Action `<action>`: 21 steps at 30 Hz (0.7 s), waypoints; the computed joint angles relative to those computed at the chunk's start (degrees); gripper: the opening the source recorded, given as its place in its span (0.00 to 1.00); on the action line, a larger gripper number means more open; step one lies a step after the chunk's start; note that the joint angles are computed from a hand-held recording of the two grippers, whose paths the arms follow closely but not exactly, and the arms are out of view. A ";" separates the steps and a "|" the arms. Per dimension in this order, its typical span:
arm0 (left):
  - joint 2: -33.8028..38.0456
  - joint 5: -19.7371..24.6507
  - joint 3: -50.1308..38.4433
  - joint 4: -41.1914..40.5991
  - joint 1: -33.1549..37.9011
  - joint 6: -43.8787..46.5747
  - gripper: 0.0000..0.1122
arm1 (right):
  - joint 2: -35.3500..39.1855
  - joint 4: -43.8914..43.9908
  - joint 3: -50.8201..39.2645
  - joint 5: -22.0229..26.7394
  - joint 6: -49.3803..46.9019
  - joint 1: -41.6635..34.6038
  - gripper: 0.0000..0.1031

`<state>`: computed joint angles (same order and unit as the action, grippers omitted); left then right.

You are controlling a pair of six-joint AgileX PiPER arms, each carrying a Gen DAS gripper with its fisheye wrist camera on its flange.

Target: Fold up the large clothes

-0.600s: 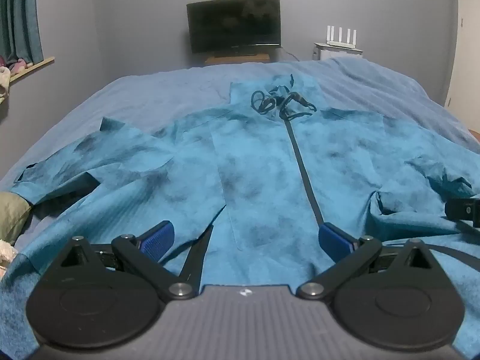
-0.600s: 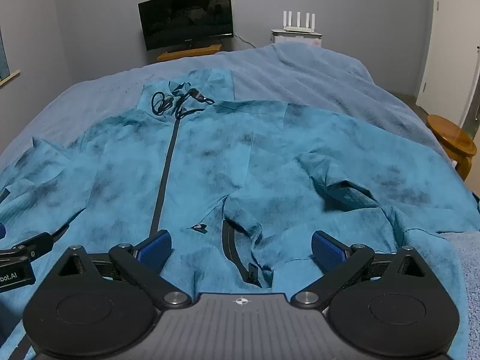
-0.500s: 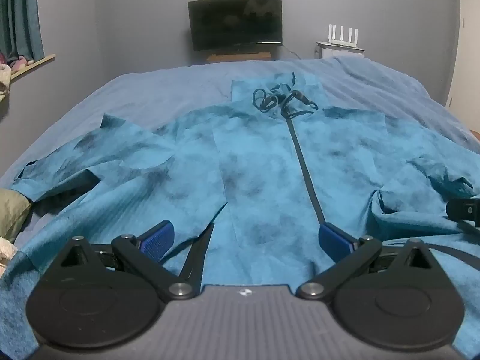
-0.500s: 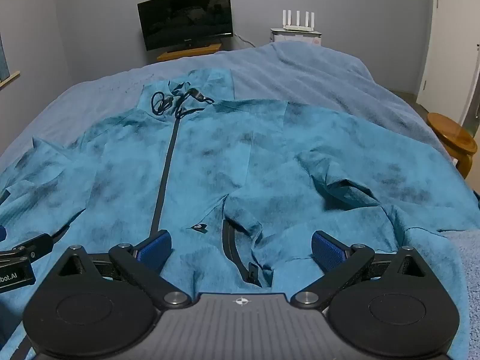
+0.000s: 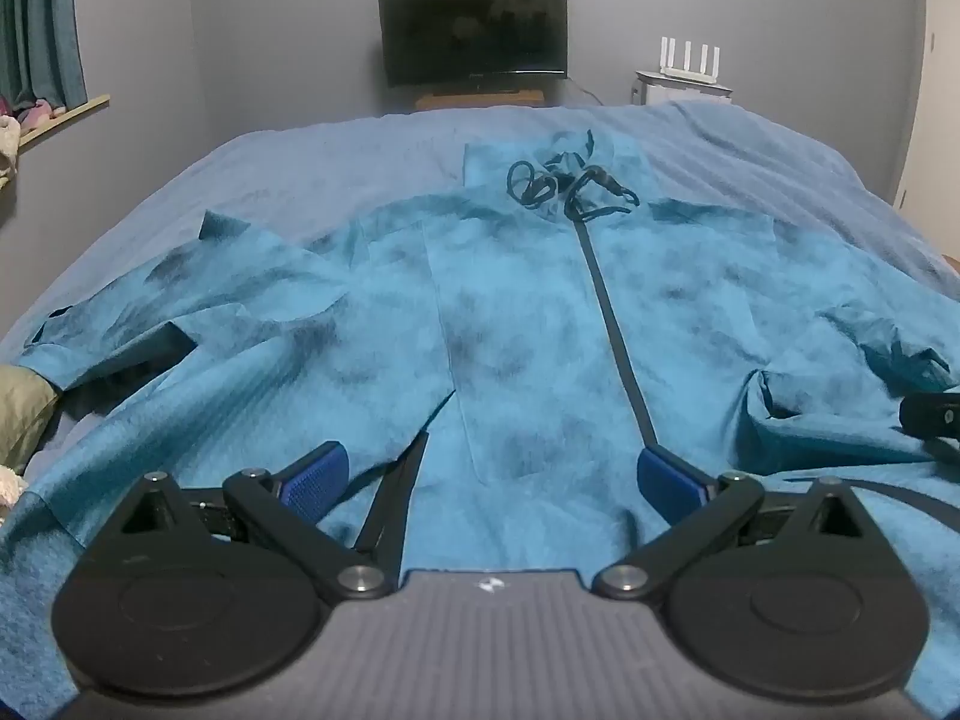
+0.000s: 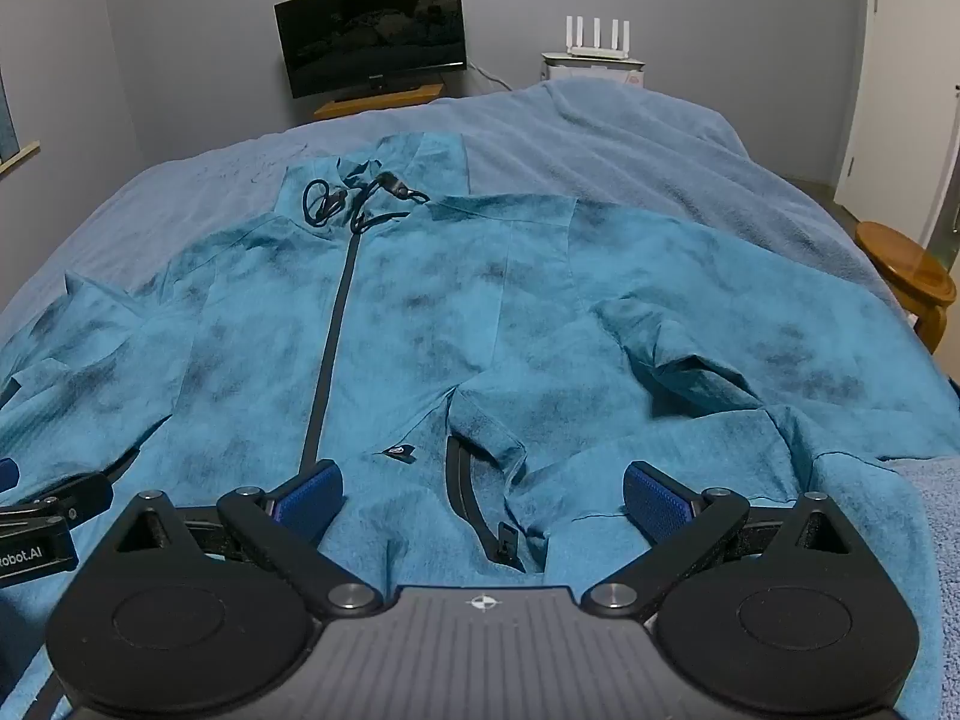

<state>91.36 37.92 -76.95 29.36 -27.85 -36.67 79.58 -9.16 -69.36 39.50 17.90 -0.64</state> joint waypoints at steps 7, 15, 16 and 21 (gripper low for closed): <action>0.02 0.00 0.12 0.13 -0.01 -0.17 0.92 | -0.14 -0.55 0.15 0.07 0.73 0.48 0.99; 0.26 0.18 0.03 -0.92 0.45 0.69 0.92 | -0.28 -0.42 0.26 0.08 0.58 0.39 0.99; 0.33 0.27 -0.07 -1.15 0.53 0.90 0.92 | -0.26 -0.41 0.23 0.09 0.56 0.38 0.99; 0.64 0.24 -0.27 -1.92 0.92 1.60 0.92 | -0.19 -0.26 0.11 0.15 0.41 0.29 0.99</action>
<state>92.01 38.17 -77.21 27.44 -26.93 -35.08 79.39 -9.42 -69.25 39.65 18.31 -0.34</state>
